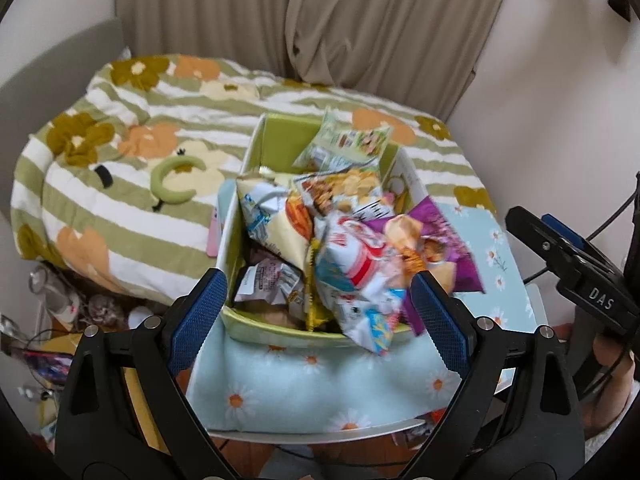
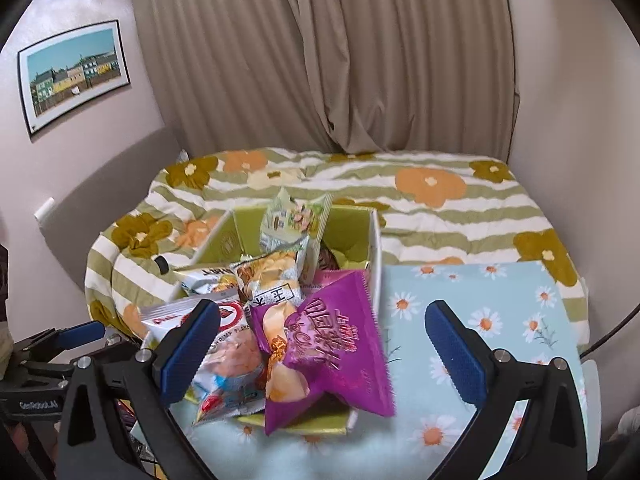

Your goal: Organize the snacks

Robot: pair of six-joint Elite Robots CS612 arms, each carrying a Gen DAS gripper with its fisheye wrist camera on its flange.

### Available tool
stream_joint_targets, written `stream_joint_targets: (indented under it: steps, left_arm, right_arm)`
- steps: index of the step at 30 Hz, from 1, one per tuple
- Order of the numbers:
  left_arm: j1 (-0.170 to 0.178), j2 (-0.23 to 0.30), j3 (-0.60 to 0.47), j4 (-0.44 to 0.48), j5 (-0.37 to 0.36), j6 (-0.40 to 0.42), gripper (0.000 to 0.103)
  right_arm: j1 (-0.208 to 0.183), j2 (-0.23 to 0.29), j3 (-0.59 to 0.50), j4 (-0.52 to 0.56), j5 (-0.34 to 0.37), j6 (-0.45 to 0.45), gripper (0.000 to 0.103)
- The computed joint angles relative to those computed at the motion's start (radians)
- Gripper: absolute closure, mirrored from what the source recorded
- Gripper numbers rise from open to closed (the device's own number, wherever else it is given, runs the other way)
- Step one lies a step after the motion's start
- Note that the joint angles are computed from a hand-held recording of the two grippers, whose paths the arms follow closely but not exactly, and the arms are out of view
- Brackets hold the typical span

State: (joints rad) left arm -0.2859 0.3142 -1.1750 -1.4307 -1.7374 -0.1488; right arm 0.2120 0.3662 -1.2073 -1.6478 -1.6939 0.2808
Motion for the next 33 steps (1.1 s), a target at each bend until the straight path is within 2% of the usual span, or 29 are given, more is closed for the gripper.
stream_joint_targets:
  steps: [6, 7, 10, 13, 17, 23, 33]
  left_arm:
    - [-0.036, 0.021, -0.118, 0.005, 0.049, 0.02, 0.01]
    - [-0.043, 0.026, -0.137, 0.003, 0.06, 0.023, 0.01]
    - [-0.069, 0.042, -0.196, -0.003, 0.119, 0.049, 0.0]
    - [-0.096, 0.062, -0.253, -0.01, 0.173, 0.089, 0.0]
    - [-0.117, 0.075, -0.296, 0.004, 0.209, 0.091, 0.0]
    - [-0.13, 0.087, -0.331, 0.004, 0.221, 0.06, 0.0]
    - [-0.141, 0.092, -0.349, -0.005, 0.235, 0.051, 0.0]
  right_arm:
    - [-0.003, 0.018, -0.126, 0.078, -0.03, 0.011, 0.001]
    - [-0.003, 0.021, -0.152, 0.105, -0.042, 0.016, 0.001]
    - [-0.001, 0.031, -0.214, 0.154, -0.086, 0.025, 0.001]
    - [0.002, 0.038, -0.259, 0.192, -0.126, 0.019, 0.001]
    - [0.008, 0.052, -0.311, 0.243, -0.178, 0.016, 0.001]
    - [0.02, 0.078, -0.369, 0.281, -0.253, 0.001, 0.001]
    - [0.021, 0.088, -0.393, 0.285, -0.263, 0.007, 0.001]
